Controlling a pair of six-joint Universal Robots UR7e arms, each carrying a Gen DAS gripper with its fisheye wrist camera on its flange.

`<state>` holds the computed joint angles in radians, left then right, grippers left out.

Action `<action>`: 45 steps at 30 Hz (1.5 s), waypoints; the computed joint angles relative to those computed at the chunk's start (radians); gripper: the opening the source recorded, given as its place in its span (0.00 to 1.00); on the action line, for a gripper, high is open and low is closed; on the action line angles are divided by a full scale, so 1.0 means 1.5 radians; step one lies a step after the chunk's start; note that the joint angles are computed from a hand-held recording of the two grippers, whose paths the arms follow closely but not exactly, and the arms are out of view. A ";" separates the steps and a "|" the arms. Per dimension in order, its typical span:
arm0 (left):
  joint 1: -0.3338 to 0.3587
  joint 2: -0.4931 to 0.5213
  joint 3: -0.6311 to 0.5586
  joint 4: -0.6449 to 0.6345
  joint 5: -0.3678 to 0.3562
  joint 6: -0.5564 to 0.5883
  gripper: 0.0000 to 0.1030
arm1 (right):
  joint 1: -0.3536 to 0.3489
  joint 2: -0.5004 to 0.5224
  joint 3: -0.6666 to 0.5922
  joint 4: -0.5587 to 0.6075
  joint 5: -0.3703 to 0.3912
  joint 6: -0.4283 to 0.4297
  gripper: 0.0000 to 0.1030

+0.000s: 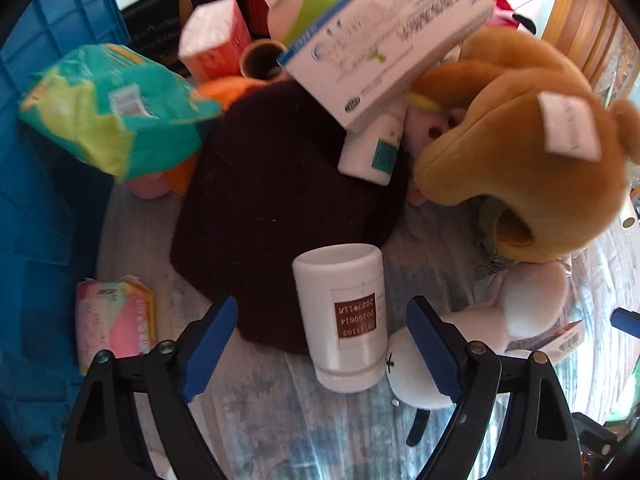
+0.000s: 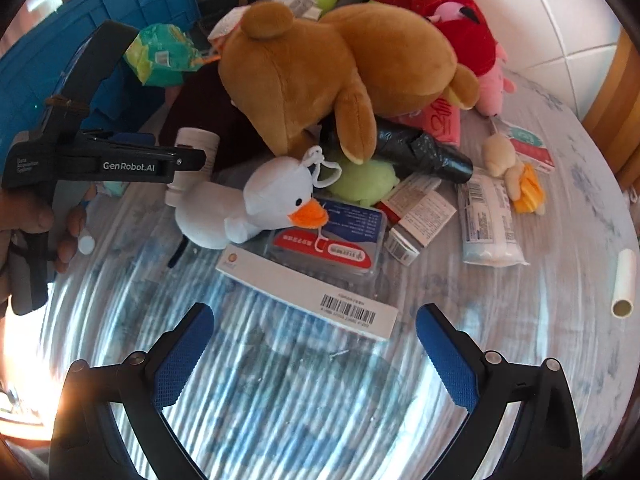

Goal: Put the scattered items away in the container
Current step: 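Grasp the white brown-labelled jar with the left tool while the right tool grasps the long white box, then carry the white jar and long white box over the blue crate with both tools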

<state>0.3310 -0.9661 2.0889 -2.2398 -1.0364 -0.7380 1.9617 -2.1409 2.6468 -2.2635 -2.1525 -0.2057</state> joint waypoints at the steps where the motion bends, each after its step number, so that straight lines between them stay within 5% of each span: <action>1: 0.002 0.005 -0.001 0.000 -0.003 0.003 0.84 | -0.010 0.016 0.005 -0.018 -0.001 -0.017 0.99; 5: 0.011 0.021 -0.006 0.000 -0.009 0.001 0.82 | -0.038 0.089 0.018 -0.085 -0.012 -0.070 0.99; 9: 0.021 0.039 -0.015 0.013 -0.022 0.007 0.70 | -0.051 0.167 0.025 -0.135 -0.031 -0.108 0.99; 11: 0.021 0.033 -0.008 -0.001 -0.022 0.004 0.58 | -0.055 0.193 0.025 -0.134 -0.039 -0.114 0.91; 13: 0.021 0.024 0.000 -0.013 -0.028 0.002 0.50 | -0.048 0.202 0.026 -0.132 -0.055 -0.118 0.62; 15: 0.020 0.012 0.012 -0.028 -0.037 0.002 0.47 | -0.053 0.186 0.026 -0.109 -0.043 -0.111 0.44; 19: 0.011 -0.012 0.035 -0.053 -0.052 0.004 0.47 | -0.046 0.145 0.031 -0.064 -0.019 -0.110 0.29; 33: -0.056 -0.070 0.086 -0.055 -0.081 -0.048 0.46 | -0.006 0.017 0.016 0.090 0.029 -0.018 0.22; 45: -0.113 -0.107 0.072 -0.004 -0.070 -0.076 0.46 | 0.098 -0.059 -0.024 0.220 0.017 0.131 0.22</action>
